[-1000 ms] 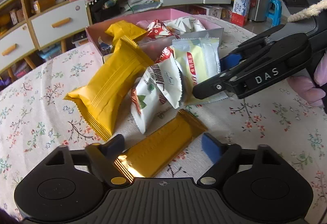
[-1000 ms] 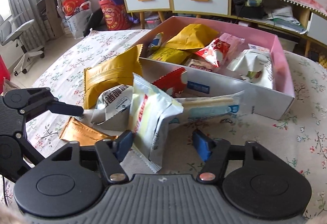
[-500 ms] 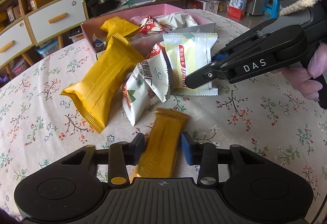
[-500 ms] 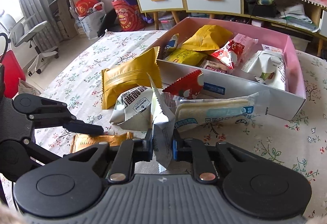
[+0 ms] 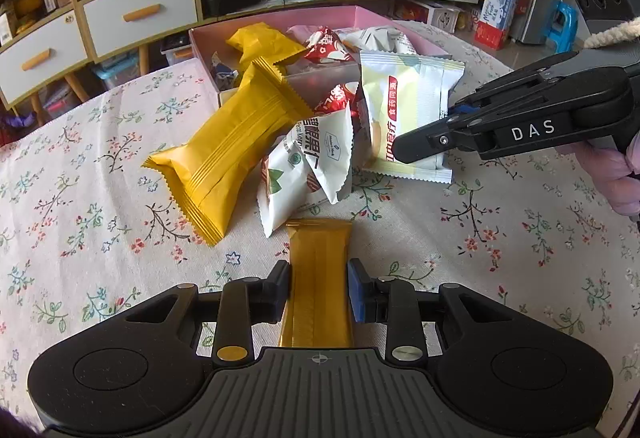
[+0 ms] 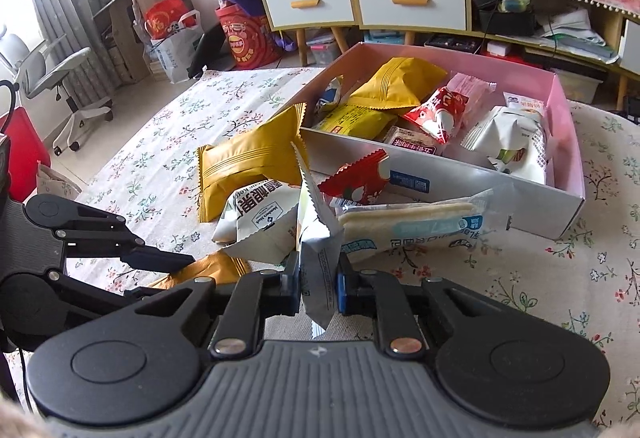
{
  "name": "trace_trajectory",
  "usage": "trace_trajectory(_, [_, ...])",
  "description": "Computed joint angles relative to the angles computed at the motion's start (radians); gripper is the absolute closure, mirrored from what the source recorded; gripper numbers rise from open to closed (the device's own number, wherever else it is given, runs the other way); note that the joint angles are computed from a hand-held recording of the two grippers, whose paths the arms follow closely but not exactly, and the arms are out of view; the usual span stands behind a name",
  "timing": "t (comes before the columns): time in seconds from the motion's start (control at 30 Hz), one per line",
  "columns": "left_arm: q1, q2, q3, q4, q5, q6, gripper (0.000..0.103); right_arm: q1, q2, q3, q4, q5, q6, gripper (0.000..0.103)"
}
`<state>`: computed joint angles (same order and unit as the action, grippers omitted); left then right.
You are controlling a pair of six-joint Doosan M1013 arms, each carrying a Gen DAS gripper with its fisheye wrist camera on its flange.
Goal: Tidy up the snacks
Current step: 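Carry the gold bar and white packet over the pink box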
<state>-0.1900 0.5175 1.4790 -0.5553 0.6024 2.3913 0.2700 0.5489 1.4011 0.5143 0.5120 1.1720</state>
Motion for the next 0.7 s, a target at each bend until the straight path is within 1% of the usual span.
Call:
trace_trajectory(0.17, [0.002, -0.010, 0.001, -0.027, 0.008, 0.006, 0.075, -0.001, -0.009, 0.006, -0.002, -0.024, 0.008, 0.089])
trace_trajectory(0.33, [0.002, -0.030, 0.013, -0.098, 0.005, 0.067, 0.075, -0.010, -0.023, 0.021, 0.062, -0.072, -0.030, 0.089])
trace_trajectory(0.47, [0.005, -0.034, 0.010, -0.137, 0.006, 0.079, 0.075, -0.013, -0.024, 0.023, 0.044, -0.091, -0.006, 0.089])
trace_trajectory(0.57, [0.007, -0.032, 0.004, -0.157, 0.003, 0.070, 0.075, -0.014, -0.022, 0.019, 0.014, -0.103, 0.036, 0.089])
trace_trajectory(0.7, [0.006, -0.029, -0.009, -0.174, -0.009, 0.050, 0.075, -0.018, -0.023, 0.016, 0.014, -0.127, 0.062, 0.089])
